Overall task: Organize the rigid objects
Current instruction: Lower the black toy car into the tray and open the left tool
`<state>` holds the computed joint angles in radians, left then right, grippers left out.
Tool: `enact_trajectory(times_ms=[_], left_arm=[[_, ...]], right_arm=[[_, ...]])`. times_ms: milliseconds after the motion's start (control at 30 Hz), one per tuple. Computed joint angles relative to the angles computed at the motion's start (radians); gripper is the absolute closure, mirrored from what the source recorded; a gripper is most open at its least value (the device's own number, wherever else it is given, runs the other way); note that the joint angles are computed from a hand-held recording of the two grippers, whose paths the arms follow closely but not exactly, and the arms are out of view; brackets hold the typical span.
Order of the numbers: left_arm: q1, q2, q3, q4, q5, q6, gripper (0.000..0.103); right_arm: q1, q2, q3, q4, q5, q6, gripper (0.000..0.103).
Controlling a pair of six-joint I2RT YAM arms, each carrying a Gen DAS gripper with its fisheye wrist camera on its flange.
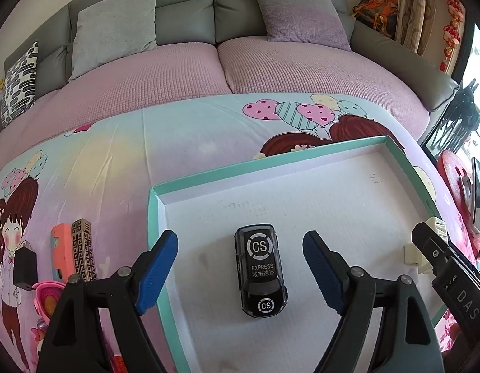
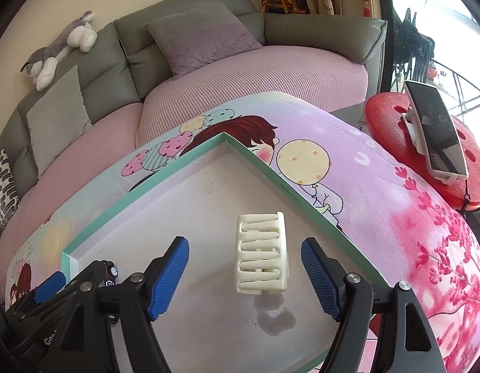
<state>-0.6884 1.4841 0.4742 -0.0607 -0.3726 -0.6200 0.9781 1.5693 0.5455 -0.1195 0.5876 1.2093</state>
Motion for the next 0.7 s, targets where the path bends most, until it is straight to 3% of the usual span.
enact_trajectory(times_ms=[400, 700], left_arm=[[0.119, -0.203, -0.155, 0.042, 0.099, -0.003, 0.020], [0.312, -0.506, -0.271, -0.035, 0.222, 0.044, 0.014]], right_arm=[[0.031, 0.020, 0.041, -0.003, -0.004, -0.015, 0.025], [0.066, 0.046, 0.096, -0.041, 0.021, -0.017, 0.025]])
